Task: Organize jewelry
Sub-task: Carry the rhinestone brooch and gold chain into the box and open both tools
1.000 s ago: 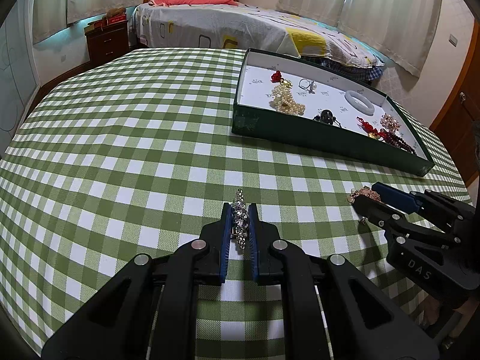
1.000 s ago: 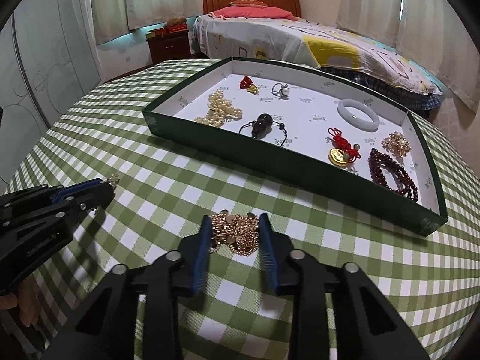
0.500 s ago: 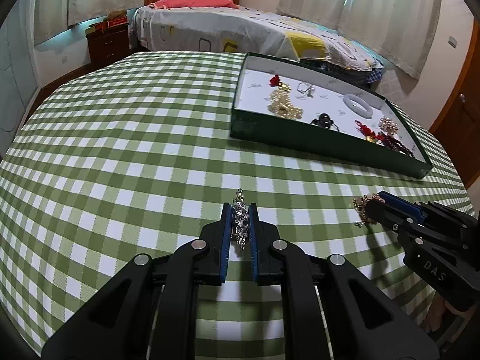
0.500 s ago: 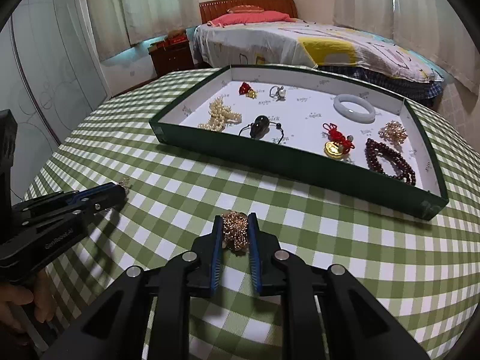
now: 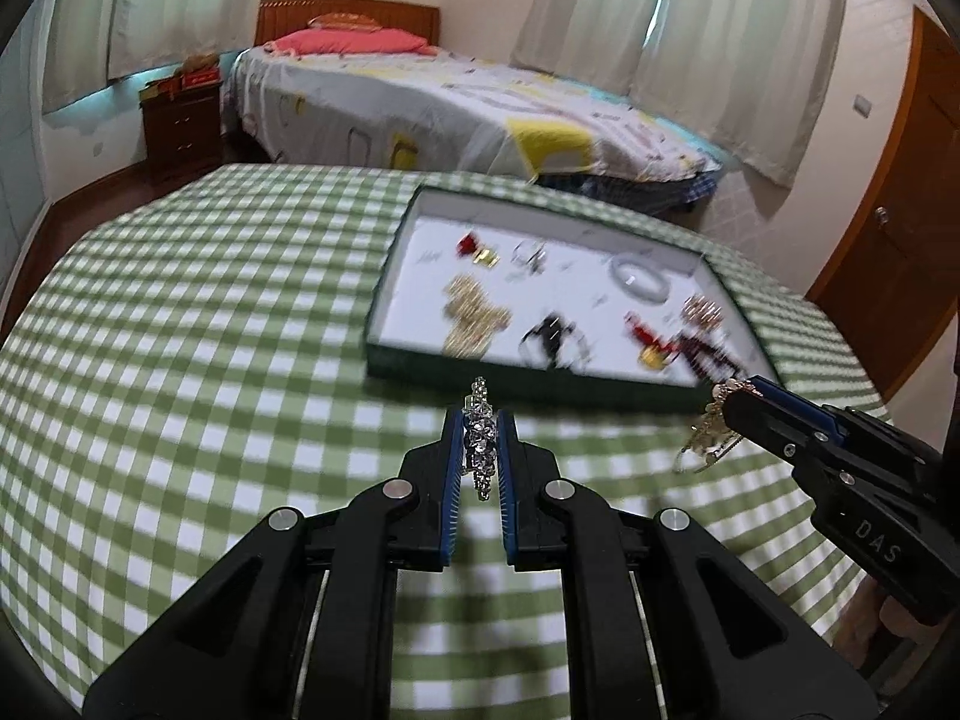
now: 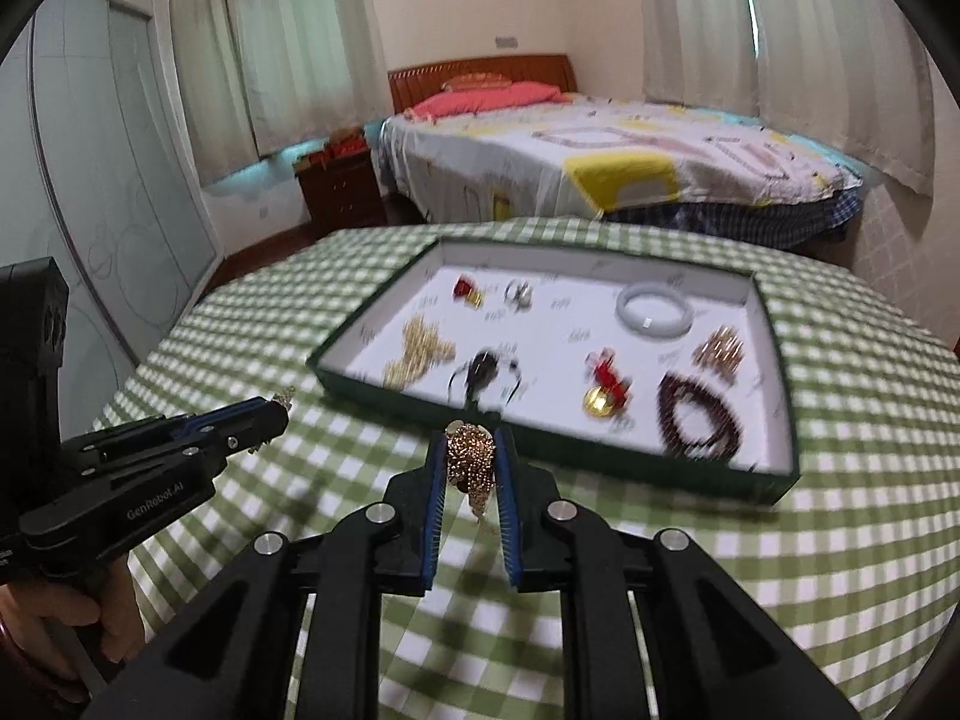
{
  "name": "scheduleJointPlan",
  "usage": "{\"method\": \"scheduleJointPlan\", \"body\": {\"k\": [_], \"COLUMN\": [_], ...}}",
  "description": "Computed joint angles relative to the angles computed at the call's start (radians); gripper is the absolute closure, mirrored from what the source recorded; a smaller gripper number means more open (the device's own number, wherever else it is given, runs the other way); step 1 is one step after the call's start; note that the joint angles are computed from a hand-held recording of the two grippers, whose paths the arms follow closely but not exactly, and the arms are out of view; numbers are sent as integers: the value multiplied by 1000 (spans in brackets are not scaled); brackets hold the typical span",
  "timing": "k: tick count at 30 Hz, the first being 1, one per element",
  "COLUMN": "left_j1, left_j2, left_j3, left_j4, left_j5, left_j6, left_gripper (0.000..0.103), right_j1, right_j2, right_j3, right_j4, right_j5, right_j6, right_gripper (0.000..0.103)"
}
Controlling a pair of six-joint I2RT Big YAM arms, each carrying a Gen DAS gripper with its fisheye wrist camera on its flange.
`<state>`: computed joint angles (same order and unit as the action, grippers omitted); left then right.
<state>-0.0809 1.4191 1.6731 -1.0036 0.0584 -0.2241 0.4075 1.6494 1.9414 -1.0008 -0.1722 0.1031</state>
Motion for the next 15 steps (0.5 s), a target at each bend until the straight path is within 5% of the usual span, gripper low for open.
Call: {"method": "scheduleJointPlan", "body": {"k": [15], "left_j1": [-46], "left_j2": [210], "left_j3": [307], "left_j4": [35], "left_j5": [-3], "left_j6": [30], "left_gripper": [92], "right_j1": [-67], "right_j2": [148], "right_j3": [281], "right_j4": [34], "right_j5": [36], "right_j6": [10], "right_gripper": [86]}}
